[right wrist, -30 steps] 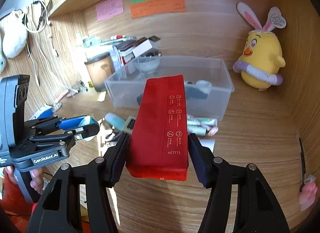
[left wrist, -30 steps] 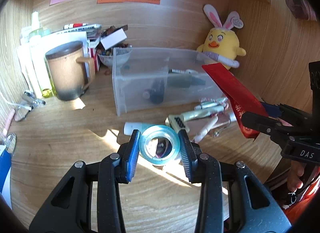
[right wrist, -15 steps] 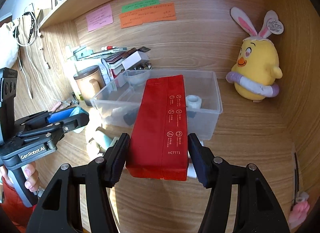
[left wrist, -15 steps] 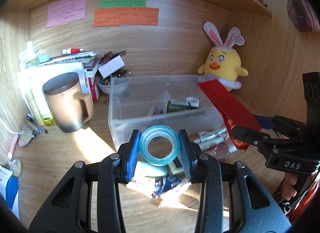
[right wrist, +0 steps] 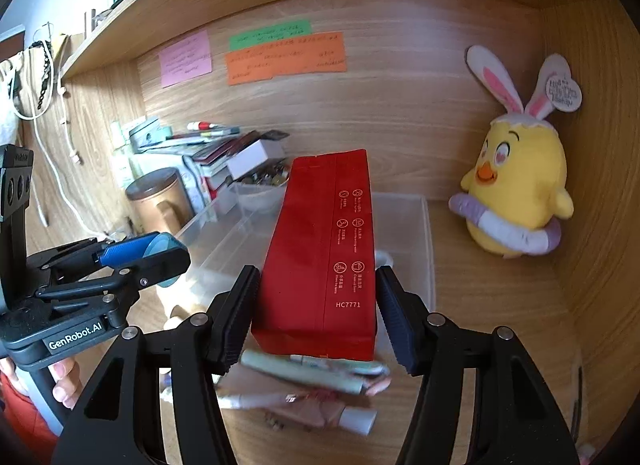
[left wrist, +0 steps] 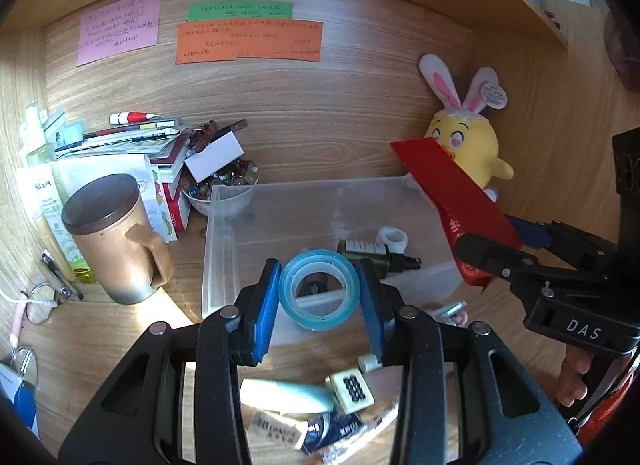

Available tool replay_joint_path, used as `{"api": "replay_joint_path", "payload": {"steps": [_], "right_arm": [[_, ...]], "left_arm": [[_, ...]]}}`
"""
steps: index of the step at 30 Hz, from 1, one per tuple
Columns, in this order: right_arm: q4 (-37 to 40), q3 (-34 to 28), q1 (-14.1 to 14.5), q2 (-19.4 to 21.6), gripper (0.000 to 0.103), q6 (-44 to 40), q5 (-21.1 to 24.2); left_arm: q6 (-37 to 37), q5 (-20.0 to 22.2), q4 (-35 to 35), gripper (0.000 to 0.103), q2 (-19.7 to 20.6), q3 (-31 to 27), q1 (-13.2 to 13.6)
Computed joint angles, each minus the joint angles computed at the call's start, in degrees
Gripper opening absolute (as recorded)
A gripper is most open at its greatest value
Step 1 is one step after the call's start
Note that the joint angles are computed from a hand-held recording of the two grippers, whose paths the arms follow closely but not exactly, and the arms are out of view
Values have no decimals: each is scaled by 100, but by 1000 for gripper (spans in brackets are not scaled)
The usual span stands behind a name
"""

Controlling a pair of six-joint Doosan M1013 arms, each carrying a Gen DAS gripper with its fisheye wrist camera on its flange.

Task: Organize objects
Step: 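Carry the red case and blue tape roll with both grippers over the clear box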

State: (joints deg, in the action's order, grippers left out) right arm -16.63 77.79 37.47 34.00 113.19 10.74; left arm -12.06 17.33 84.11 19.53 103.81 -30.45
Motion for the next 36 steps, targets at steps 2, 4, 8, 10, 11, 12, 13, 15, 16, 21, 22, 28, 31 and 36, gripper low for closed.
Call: {"api": "replay_joint_path", "payload": {"steps": [2,4,8,10,11,12,13,15,16,21,22,28,31,36], "right_arm": [[-218,-81,-5,38,56,176,44],[-319,-166,-11,78,56,232,94],[-790,-331,-12,161,56,598,208],[-918,-415,-14,198,56,675,249],[-938,-460,-20,218,56,684,270],[-894,-515,-28,244,56,631,294],[-816,-566,-38,269,56,550,317],[-646,-686,-54,334,56,380,392],[-557,-750,-62,374,56,286,441],[92,-1026,-114,587,56,-307,722],[243,-1068,-128,623,56,-440,784],[346,-1291,-164,800,56,-593,1176],[258,-1384,-158,871,56,-574,1346],[193,-1488,-136,956,56,-668,1548]], "left_arm": [[160,32,-159,38,39,-72,23],[348,57,-318,38,80,-148,48],[721,142,-620,38,173,-311,85],[1139,99,-1035,38,239,-430,132],[1342,93,-1230,38,272,-485,152],[1625,98,-1500,38,320,-560,175],[1830,91,-1693,38,351,-608,195],[2417,83,-2257,38,433,-729,240],[2645,68,-2475,38,457,-764,259],[3775,111,-3547,38,608,-952,339],[3953,125,-3710,38,633,-976,354],[4316,338,-3924,38,800,-1130,403],[4563,362,-4163,38,873,-1197,434],[4639,373,-4157,38,917,-1221,435]]}}
